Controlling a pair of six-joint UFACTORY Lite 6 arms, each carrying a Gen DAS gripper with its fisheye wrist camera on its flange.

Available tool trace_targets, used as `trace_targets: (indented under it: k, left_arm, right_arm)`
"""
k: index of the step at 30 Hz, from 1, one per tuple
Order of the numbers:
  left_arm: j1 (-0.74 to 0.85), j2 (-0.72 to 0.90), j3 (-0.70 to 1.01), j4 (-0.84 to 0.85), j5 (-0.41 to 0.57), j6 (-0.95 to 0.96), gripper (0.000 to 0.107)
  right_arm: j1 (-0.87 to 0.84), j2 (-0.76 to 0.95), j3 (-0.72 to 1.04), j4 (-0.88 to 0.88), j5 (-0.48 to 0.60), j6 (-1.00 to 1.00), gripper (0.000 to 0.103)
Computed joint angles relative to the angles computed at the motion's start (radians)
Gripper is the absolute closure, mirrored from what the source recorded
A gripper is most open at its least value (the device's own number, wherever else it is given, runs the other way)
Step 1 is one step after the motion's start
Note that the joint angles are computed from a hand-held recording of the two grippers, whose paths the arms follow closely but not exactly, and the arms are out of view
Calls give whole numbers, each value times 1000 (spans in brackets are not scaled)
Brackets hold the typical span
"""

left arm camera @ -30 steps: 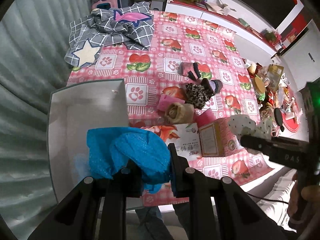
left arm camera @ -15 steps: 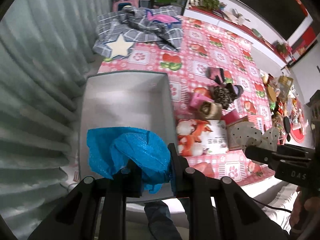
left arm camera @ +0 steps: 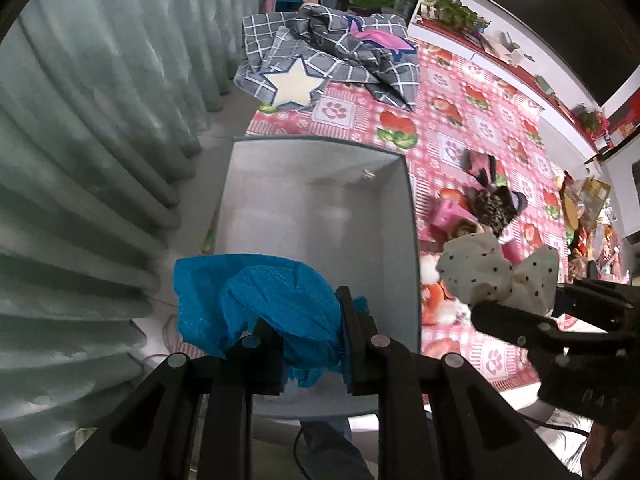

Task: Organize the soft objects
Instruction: 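Lower the glove and scrunchie into the white box and open both tools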

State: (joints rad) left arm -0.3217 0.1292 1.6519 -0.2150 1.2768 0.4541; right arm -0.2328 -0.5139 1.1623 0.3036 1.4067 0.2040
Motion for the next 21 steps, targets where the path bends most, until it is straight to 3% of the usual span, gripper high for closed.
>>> trace_targets:
  k: [6, 21]
  left_arm:
    - [-2, 101, 75, 17, -13, -34, 85]
    - [-31, 211, 118, 59, -45, -125, 85]
  right_arm:
    - [76, 155, 96, -10, -69, -6, 63]
    - [41, 362, 199, 29, -123, -120, 63]
